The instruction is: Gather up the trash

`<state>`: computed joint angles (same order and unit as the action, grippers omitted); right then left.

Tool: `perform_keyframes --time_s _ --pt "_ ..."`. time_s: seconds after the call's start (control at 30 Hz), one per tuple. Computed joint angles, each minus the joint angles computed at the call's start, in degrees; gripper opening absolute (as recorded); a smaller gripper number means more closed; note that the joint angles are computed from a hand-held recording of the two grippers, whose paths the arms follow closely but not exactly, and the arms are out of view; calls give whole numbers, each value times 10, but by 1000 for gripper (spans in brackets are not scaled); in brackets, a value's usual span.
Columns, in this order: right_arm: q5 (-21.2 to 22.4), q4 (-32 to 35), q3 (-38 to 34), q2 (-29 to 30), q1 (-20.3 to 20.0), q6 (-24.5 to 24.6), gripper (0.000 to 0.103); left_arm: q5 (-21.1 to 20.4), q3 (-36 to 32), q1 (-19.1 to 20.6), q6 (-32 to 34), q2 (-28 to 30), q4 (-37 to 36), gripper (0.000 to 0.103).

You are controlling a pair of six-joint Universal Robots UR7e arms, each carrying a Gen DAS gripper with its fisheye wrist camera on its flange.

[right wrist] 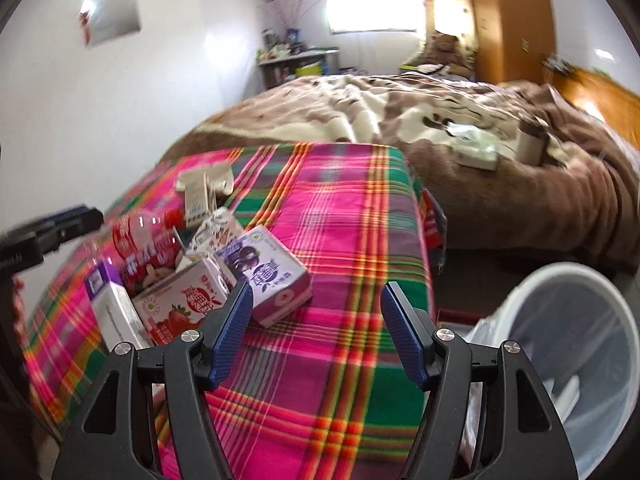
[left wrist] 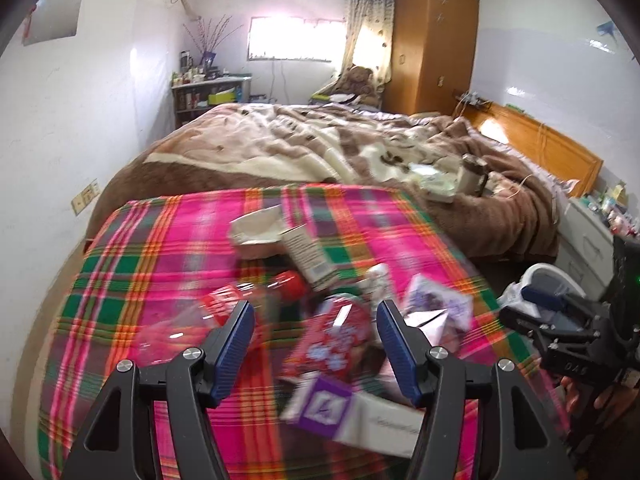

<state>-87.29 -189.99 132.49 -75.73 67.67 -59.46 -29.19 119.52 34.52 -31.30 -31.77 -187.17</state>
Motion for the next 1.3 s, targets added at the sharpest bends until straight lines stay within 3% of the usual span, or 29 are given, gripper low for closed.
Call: perform_keyframes --time_s 0.33,0.4,0.7,0.9,1.1,1.3 --pt "-78 24 -43 54 44 -46 73 14 29 43 -6 -48 71 68" --pt "-71 43 -47 54 45 -57 79 9 26 52 8 -51 73 70" --pt "-124 43 -67 92 71 -73 79 -33 -6 88 67 -57 132 72" --pt "-159 16 -73 107 77 -44 79 -55 -26 114 82 -50 144 72" --pt "-162 15 -73 102 73 -12 79 -70 -40 133 75 -49 183 72" --pt "-156 24 -76 105 70 24 79 -89 -33 137 88 -51 143 71"
